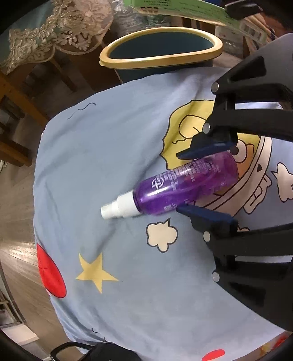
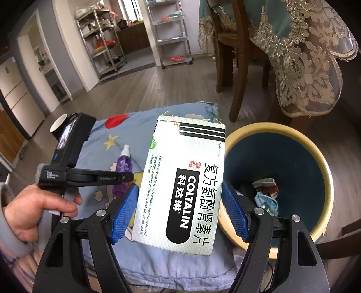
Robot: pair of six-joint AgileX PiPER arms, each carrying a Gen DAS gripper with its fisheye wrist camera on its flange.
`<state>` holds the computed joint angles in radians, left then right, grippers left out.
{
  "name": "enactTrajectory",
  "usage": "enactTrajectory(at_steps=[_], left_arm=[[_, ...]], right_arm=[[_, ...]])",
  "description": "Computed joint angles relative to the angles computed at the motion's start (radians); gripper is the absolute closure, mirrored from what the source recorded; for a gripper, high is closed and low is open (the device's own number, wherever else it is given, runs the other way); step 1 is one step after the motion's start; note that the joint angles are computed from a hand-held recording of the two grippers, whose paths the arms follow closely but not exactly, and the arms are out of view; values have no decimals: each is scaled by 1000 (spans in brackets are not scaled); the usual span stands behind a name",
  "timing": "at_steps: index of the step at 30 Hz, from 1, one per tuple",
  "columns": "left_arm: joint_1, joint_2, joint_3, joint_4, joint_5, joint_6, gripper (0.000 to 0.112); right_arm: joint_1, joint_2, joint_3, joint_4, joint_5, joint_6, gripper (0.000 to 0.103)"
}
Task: Collect trash
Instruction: 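Lift the medicine box and spray bottle and carry both over the bin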
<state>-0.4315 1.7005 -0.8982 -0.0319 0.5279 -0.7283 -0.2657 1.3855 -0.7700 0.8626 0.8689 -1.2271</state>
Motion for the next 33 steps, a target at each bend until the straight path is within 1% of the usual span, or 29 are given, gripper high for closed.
enactTrajectory(at_steps=[3, 12, 15, 21, 24, 27, 33], left_arm=[[-5, -8, -1, 4, 0, 6, 78], [-54, -109, -25, 44, 27, 2, 81], [-77, -147, -40, 15, 7, 27, 81], [-163, -161, -106, 56, -3, -30, 81], [-193, -169, -123, 57, -25, -40, 81], [-221, -143, -162, 59, -36, -44, 81], [-251, -83, -243, 16, -50, -9, 81]], right_arm=[[-28, -9, -7, 7, 24, -15, 28], [-136, -3, -72, 24, 109, -56, 28], [-191, 5, -98, 40, 144, -73, 28], [-278, 33, -136, 64, 183, -88, 28], [-316, 51, -152, 81, 193, -91, 28], [-356, 83, -169, 83, 192, -86, 28], [-367, 153, -197, 47, 128, -15, 28]])
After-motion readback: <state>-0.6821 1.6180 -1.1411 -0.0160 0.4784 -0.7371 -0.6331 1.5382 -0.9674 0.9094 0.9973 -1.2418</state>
